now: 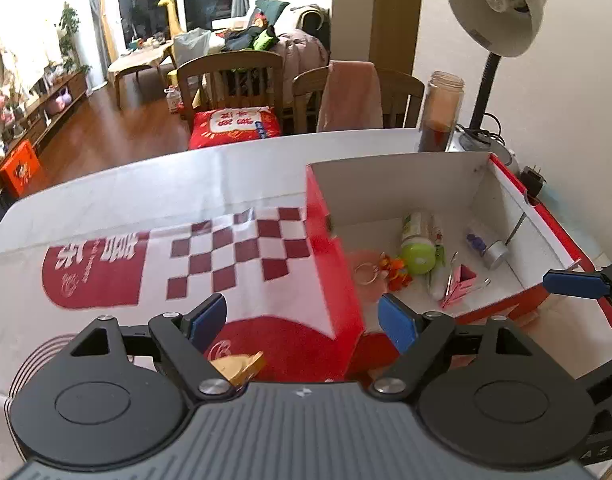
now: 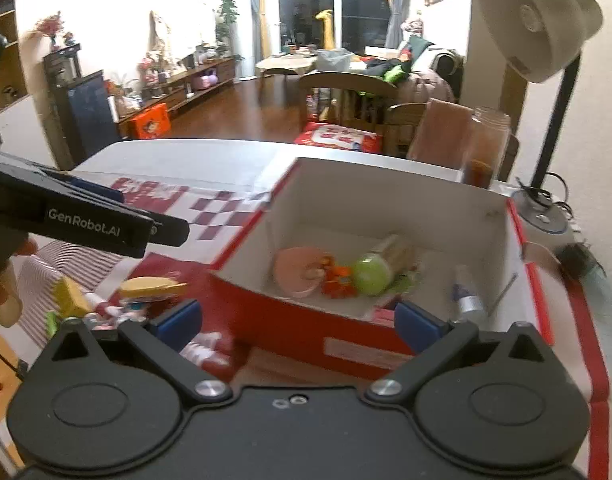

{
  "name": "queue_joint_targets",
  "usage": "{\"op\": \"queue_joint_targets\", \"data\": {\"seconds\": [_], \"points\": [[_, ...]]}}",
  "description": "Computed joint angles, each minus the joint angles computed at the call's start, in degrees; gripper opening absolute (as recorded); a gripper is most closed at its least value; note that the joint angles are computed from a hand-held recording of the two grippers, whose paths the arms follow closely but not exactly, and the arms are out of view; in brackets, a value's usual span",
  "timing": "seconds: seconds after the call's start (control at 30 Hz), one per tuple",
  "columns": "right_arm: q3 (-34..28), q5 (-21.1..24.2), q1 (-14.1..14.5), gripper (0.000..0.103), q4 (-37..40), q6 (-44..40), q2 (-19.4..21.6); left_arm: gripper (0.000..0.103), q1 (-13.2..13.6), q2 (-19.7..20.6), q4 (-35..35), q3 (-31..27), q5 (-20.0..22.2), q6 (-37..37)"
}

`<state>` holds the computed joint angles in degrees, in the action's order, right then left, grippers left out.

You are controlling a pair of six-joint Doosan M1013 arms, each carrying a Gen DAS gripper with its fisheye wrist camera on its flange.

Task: Organize rigid objects
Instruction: 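Move both tools back over the remaining items on the table, then grasp the green highlighter with the left tool while the right tool grasps the pink pig figure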

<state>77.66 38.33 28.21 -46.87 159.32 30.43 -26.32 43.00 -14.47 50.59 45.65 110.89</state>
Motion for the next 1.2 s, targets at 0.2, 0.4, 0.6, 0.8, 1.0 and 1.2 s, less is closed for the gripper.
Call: {"op": "queue_joint_targets", "data": {"seconds": [0.2,0.4,0.6,0.8,1.0,1.2], "points": [[-1.07,-2.18,0.84,0.103,1.69,-2.02,0.60,0.083,2.52,-1.32,-3.23,2.67,0.44,1.23],[-2.74,-3.32,1.76,0.103,2.18,-3.71,2.11,0.083,4.69,-2.78,-3.10,5.79,-1.25,1.01],[-4.45,-5.78,2.54,0.103,6.37,-9.93,3.93,0.083,6.64,-4.17,-1.45,9.77,-3.42,1.57],[-7.52,-4.63,3.42,0.103,12.19,-18.44,6.48,0.083,8.23,-4.82,-1.25,13.01,-3.80,3.11],[-9.77,-3.61,3.85,0.101,16.79,-23.47,8.39,0.083,9.22,-4.61,-0.50,14.91,-4.13,4.76],[-11.68,-2.68,3.99,0.095,21.33,-29.63,9.93,0.083,10.36,-4.17,-2.99,16.09,-3.03,9.74]]}}
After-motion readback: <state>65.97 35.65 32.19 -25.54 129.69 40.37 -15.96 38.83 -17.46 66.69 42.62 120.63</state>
